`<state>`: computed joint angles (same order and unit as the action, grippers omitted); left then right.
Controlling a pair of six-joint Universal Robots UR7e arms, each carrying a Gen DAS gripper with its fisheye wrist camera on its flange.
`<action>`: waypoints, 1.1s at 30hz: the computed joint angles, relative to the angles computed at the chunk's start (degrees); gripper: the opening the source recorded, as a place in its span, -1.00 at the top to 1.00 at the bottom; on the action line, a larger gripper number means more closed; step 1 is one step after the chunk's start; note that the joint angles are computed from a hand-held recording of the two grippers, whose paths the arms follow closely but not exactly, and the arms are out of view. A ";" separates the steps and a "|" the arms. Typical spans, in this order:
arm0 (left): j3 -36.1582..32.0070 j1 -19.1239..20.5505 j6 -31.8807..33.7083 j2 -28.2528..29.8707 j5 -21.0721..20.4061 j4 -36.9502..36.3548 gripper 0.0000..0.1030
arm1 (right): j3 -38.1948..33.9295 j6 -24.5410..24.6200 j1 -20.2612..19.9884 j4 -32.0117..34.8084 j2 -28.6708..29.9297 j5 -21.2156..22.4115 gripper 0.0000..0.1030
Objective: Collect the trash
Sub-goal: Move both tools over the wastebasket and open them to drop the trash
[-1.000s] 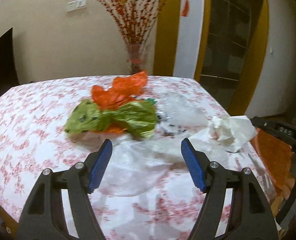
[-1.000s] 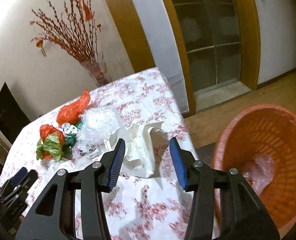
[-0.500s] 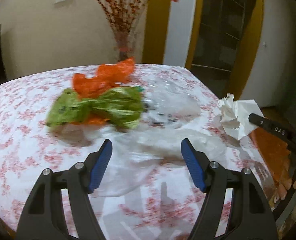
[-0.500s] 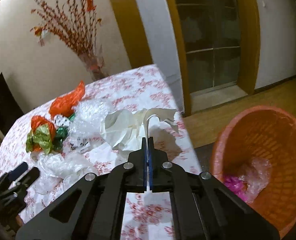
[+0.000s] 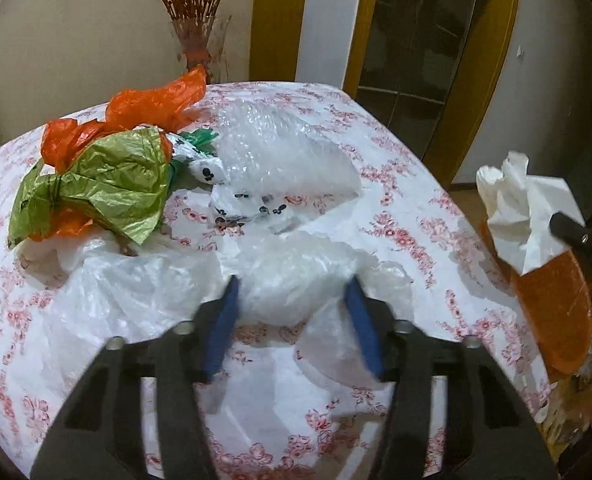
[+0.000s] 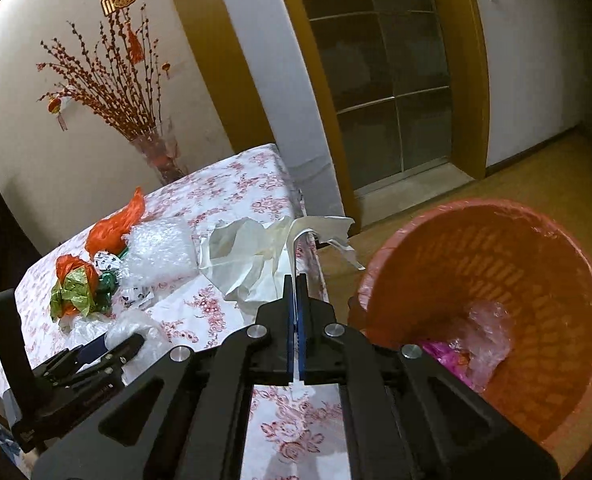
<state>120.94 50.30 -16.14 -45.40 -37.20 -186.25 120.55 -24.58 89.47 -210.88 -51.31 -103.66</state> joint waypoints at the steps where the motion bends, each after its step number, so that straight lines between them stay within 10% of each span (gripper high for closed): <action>1: 0.22 -0.01 -0.11 -0.19 -0.35 -0.39 0.21 | 0.23 0.17 -0.17 -0.08 -0.23 0.21 0.97; 15: 1.31 -6.45 2.54 -0.13 1.79 -7.01 0.30 | 4.14 0.18 -1.48 -3.92 -4.34 2.12 0.97; 33: -7.36 -10.15 6.95 6.42 -8.62 -5.61 0.30 | 8.77 -0.18 -5.07 -12.43 -10.73 1.41 0.97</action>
